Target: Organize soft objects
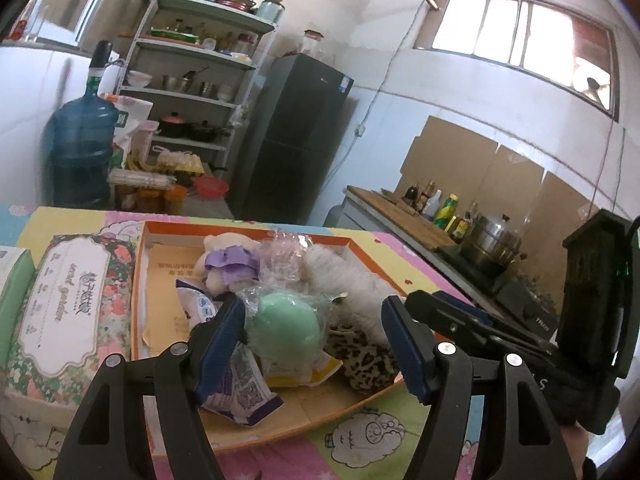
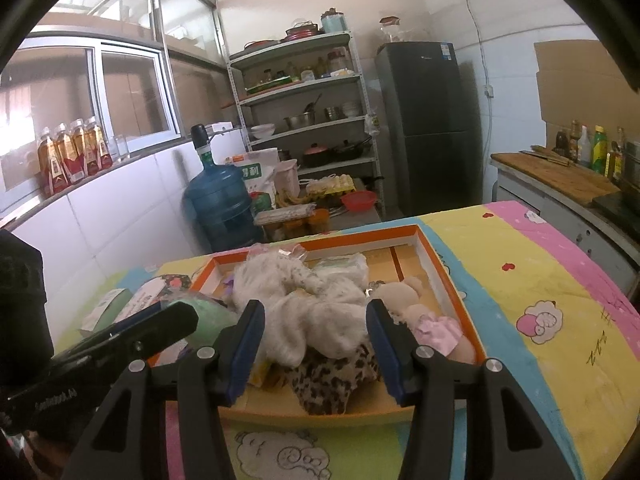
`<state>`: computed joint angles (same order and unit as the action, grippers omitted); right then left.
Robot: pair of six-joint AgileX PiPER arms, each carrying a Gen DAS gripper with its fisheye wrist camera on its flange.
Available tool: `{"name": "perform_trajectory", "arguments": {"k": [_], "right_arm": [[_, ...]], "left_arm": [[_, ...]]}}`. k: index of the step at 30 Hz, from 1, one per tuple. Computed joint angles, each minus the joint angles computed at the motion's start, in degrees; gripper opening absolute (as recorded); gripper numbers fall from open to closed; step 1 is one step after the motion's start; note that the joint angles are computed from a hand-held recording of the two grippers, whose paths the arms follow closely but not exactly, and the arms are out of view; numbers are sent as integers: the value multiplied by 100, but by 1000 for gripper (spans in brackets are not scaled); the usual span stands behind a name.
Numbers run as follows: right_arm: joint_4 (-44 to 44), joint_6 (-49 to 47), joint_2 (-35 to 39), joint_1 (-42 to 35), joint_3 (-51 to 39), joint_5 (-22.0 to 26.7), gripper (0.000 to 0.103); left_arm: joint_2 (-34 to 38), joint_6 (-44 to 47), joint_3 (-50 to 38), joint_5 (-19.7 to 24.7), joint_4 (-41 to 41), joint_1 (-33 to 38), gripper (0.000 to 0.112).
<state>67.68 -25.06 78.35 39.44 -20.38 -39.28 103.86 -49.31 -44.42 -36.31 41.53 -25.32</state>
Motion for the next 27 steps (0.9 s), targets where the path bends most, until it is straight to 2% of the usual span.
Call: {"name": "perform_trajectory", "arguments": {"k": [6,12,15,21,27], "right_arm": [[712,-467,-190,468,-18,-219,53],[985,-393,-254,881,22,-376,53],[1326,-480,-224,1290,-13,-632,53],[1794,-502,-143,1910,-92,-1034,53],[2037,-308,1,2378,-125,-1326,53]], "left_arm": [[-187,-57,324,-172,-80,168,72],[-399,71,692,-214,-154,282,72],[-412,-97,765,-201,121,367,72],[-522,361,1186,-366,-160,414,72],[-509,331,1349,-222,151,569,74]]}}
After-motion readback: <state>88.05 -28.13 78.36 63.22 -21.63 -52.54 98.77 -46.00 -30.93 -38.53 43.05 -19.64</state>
